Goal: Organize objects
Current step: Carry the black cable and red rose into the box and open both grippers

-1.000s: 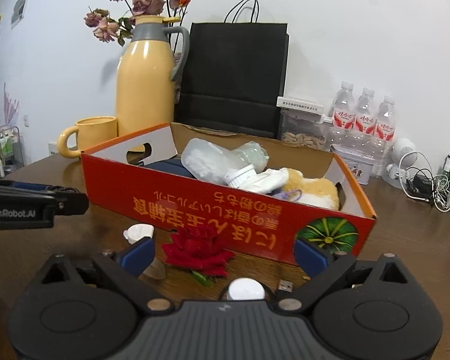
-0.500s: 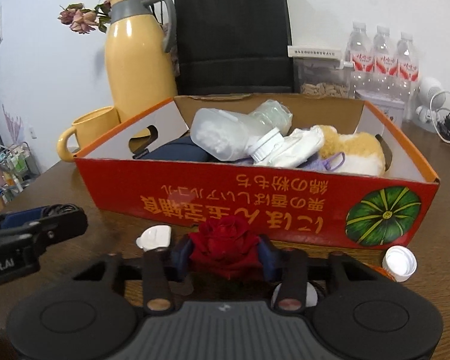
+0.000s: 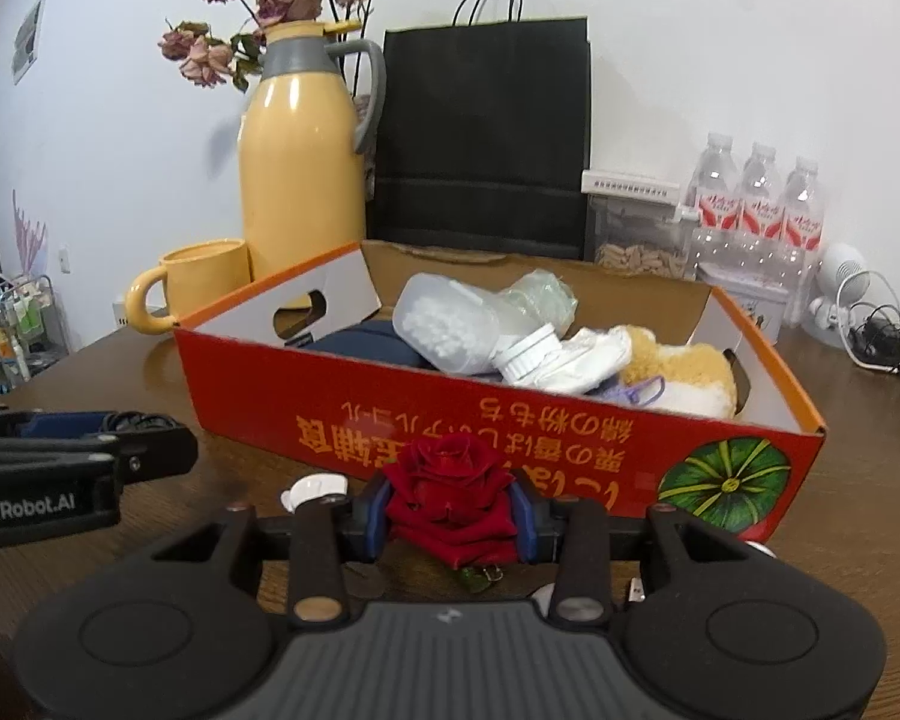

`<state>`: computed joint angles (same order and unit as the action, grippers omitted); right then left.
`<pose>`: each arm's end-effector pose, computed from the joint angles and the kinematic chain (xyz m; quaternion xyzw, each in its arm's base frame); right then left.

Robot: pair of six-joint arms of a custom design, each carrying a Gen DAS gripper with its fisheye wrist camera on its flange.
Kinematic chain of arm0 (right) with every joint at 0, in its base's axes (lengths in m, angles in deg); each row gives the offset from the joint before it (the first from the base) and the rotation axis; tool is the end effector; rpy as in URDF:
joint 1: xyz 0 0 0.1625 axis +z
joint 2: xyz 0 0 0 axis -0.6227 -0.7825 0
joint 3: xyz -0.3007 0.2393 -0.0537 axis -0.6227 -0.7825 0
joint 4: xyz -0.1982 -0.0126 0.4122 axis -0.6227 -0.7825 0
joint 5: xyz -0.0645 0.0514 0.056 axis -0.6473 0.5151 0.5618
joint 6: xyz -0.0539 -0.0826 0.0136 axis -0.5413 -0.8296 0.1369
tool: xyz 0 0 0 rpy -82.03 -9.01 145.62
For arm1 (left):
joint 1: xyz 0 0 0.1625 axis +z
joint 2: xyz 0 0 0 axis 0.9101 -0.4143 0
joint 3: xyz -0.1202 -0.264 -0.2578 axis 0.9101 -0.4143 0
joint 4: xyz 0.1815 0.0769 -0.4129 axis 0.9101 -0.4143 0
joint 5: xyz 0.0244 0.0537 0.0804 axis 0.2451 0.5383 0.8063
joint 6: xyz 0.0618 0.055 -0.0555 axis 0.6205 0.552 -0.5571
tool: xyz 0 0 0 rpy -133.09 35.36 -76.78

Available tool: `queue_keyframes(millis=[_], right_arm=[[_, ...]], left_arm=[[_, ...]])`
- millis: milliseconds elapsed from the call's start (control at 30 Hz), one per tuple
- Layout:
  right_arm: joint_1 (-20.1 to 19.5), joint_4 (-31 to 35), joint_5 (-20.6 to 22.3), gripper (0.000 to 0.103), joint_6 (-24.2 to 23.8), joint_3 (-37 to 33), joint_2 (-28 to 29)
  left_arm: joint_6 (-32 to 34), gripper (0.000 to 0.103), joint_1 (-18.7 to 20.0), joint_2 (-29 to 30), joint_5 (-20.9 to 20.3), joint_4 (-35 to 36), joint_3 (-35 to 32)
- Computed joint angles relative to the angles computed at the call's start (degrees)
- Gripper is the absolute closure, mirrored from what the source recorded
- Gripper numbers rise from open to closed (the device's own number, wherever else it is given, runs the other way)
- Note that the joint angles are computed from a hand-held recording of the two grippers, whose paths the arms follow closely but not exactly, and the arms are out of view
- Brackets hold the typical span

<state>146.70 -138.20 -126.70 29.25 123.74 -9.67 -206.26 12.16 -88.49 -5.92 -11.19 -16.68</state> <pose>0.3430 -0.7629 -0.0902 0.2798 -0.8096 0.4378 0.2733 0.0152 -0.7565 0.2837 0.2062 0.8154 -0.4676 0.2718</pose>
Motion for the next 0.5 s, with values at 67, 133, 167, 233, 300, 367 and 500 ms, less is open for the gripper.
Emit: queue_keyframes(millis=[67,133,167,233,300,367,500], right_arm=[[0.01,-1.30,0.67,0.065,-0.18,0.78,-0.46],[0.13,-2.65,1.34,0.065,-0.79,1.30,-0.79],[0.21,-3.13,1.84,0.065,-1.05,1.53,-1.04],[0.46,-4.08,2.62,0.065,-1.85,1.63,-1.41],[0.75,-5.04,3.34,0.065,-3.13,1.04,-1.46],[0.98,-5.09,4.02,0.065,-3.80,-0.25,-1.32],[1.24,-4.21,4.79,0.065,-4.95,-4.75,0.00]], left_arm=[[-0.06,0.048,-0.12,-0.65,0.53,-0.61,0.88],[0.10,0.048,-0.42,-1.58,1.38,-1.51,2.01],[0.19,0.048,-0.56,-1.86,1.87,-1.62,2.18],[0.33,0.048,-1.07,-2.12,2.90,-1.46,1.91],[0.76,0.048,-1.74,-1.89,3.44,-1.39,0.89],[1.67,0.048,-2.48,-1.66,3.83,-2.33,0.11],[2.92,0.048,-3.65,0.10,4.59,-3.18,-3.25]])
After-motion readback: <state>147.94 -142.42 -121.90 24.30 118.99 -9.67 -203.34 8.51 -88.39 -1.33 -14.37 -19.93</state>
